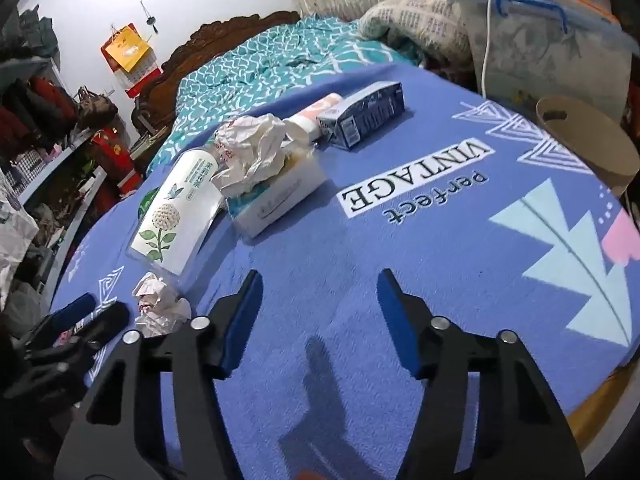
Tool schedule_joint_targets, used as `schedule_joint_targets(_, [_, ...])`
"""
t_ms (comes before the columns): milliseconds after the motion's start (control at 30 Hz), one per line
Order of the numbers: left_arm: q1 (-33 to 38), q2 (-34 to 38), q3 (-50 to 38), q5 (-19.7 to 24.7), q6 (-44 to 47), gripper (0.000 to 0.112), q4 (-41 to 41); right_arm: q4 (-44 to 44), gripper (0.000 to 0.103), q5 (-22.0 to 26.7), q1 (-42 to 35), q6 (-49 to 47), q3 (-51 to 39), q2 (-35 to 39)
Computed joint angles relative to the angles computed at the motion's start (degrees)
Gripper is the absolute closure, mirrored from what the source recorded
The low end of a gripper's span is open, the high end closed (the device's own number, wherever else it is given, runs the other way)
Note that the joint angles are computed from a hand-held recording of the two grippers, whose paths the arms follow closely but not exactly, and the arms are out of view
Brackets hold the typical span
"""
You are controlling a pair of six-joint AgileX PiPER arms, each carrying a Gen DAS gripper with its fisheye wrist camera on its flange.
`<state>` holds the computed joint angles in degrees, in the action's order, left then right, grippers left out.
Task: Collect trash
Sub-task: 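Grasp the crumpled white paper with the left tool while the right tool grasps the clear bottle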
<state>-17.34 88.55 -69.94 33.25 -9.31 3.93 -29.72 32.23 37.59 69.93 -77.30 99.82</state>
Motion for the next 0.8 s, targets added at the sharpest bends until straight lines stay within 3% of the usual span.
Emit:
schedule_joint_targets(200, [-1.28,1.91,-1.33,1.77,-5.79,0.018,5.97,1.31,0.044,-1.15,0.57,-0.89,1.42,-1.03])
schedule_joint_targets(333, [-1.85,1.23,-0.42,2.00,-10.34,0.018,9.98,10.33,0.027,-9.44,-1.51,-6.18,5.96,-2.83])
schedule_joint_targets(400, [-1.01,3.14,-0.13,-2.22,-11.29,0.018,11.01,13.35,0.028,-9.13,-1.85,-8.43,5.47,-2.07])
schedule_joint_targets(600, [0.61,3.99,0.72,-4.25,-8.54,0.018,6.99,7.13,0.028,-8.49,-1.37,-2.89,4.82,-2.33])
schedule_joint_targets(667, [0.43,3.99,-0.03,-1.53,-8.49,0.018,9.42,5.87,0.028,-8.09,-1.21,-1.88,4.68,-2.53])
schedule_joint_targets(767, [0.36,4.54,-0.33,-1.52,-7.79,0.019,8.44,9.06,0.028,-7.28,-1.61,-5.82,3.21,-1.73])
schedule_joint_targets(800, [0.63,4.65,-0.05,-2.31,-6.04,0.034,6.97,10.53,0.028,-6.98,-1.90,-7.86,2.26,-1.19])
